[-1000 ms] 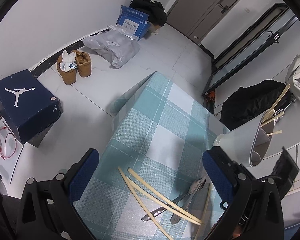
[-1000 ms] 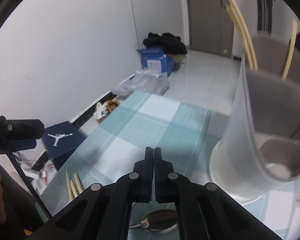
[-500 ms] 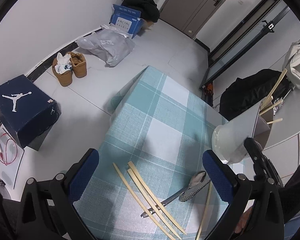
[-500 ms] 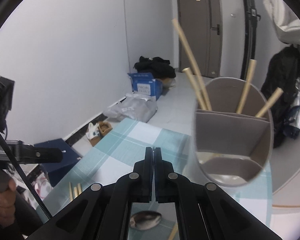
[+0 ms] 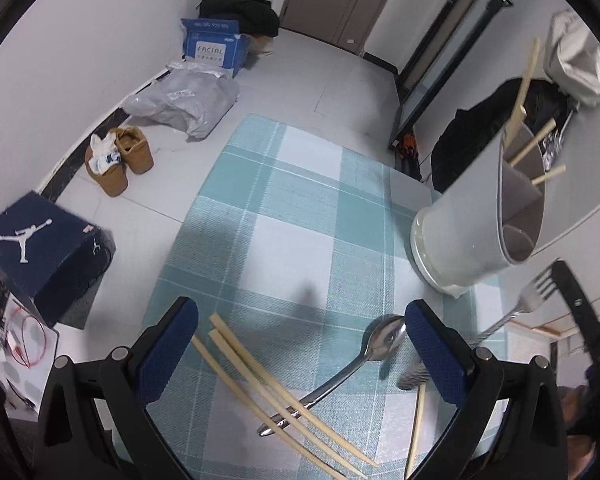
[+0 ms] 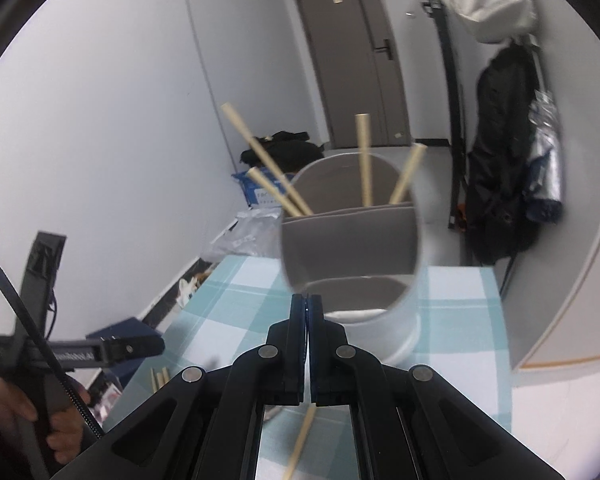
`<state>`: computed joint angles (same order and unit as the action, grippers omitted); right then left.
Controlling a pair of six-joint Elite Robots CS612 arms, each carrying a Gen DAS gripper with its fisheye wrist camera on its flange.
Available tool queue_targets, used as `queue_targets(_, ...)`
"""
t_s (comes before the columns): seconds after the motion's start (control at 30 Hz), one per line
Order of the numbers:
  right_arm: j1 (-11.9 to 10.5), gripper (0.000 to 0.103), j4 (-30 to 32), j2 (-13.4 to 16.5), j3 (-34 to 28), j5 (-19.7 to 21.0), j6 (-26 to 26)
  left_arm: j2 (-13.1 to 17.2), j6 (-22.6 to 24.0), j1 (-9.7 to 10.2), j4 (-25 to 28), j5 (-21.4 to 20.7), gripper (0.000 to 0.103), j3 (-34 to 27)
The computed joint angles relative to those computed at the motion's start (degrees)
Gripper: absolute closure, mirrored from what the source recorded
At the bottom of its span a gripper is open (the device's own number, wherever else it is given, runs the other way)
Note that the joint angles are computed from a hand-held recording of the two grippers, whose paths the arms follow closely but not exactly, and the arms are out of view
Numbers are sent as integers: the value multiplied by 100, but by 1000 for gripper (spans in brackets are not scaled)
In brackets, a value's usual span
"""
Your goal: Organize utensils
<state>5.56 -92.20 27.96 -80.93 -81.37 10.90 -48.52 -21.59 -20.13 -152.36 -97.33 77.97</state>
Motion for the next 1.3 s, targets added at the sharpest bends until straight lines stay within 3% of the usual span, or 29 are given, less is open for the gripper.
queue_targets(0.13, -117, 102, 79, 29, -155, 130, 294, 36, 307, -96, 243, 62, 2, -73)
queue_targets(0.43, -343, 102, 764, 186, -710, 623, 329, 112, 1643, -403, 893, 441, 2, -273)
queue_targets(0.63, -496, 102, 1072, 265, -970, 933, 457, 171, 2042, -469, 1120, 628, 3, -332)
queue_targets(0.8, -603, 102, 1235, 291, -1034, 1238, 580, 235, 2269, -486, 1456, 749, 16, -460)
queue_targets(0.93, -674, 102, 1432, 377, -1087, 1314, 708, 272, 2394, -506, 1690, 718, 39, -553)
queue_targets(1.23, -753, 102, 1475, 437, -1055, 1428, 878, 303, 2682, -499, 1974, 520, 50, -714)
queue_targets(1.3, -771, 102, 1418, 443, -1036, 1482, 957, 284, 2732, -510, 1919, 477, 62, -684)
